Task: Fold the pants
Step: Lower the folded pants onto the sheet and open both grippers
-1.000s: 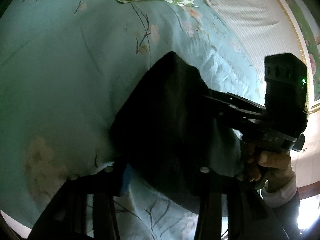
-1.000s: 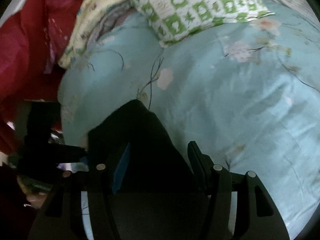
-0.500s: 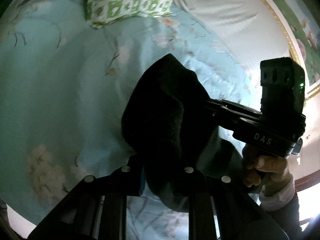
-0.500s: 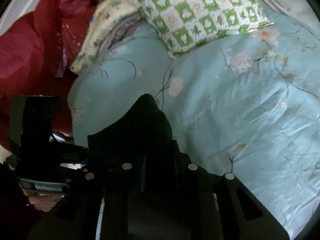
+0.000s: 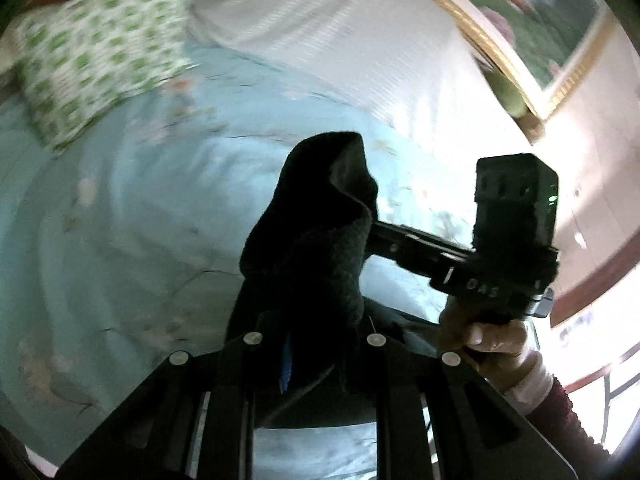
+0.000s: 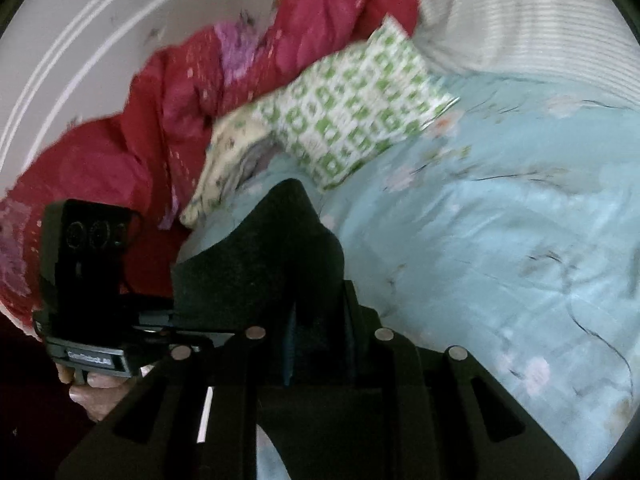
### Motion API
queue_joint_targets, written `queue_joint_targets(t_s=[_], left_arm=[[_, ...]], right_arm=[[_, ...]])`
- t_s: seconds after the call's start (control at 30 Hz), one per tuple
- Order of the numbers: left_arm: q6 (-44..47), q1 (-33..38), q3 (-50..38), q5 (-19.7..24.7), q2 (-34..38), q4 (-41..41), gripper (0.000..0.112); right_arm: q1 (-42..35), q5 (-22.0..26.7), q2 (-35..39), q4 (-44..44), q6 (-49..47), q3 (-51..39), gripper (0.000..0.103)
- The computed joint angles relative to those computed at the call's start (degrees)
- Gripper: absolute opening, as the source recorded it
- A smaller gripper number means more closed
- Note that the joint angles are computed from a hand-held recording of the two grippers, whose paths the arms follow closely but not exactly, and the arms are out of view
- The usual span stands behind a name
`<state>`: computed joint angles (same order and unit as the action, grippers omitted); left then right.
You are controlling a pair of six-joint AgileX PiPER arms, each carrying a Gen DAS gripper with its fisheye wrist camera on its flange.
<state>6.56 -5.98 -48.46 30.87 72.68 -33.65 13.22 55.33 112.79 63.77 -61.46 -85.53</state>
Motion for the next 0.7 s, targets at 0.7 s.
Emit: queue_joint_targets(t_s=[0.7], left_arm=[[-24.15,-29.68,-14.55,-5.17,18.62,23.79,0.016]], right_arm=[[-27.32,5.61,-12.31,15.07,-22.17,30.23,0.020]])
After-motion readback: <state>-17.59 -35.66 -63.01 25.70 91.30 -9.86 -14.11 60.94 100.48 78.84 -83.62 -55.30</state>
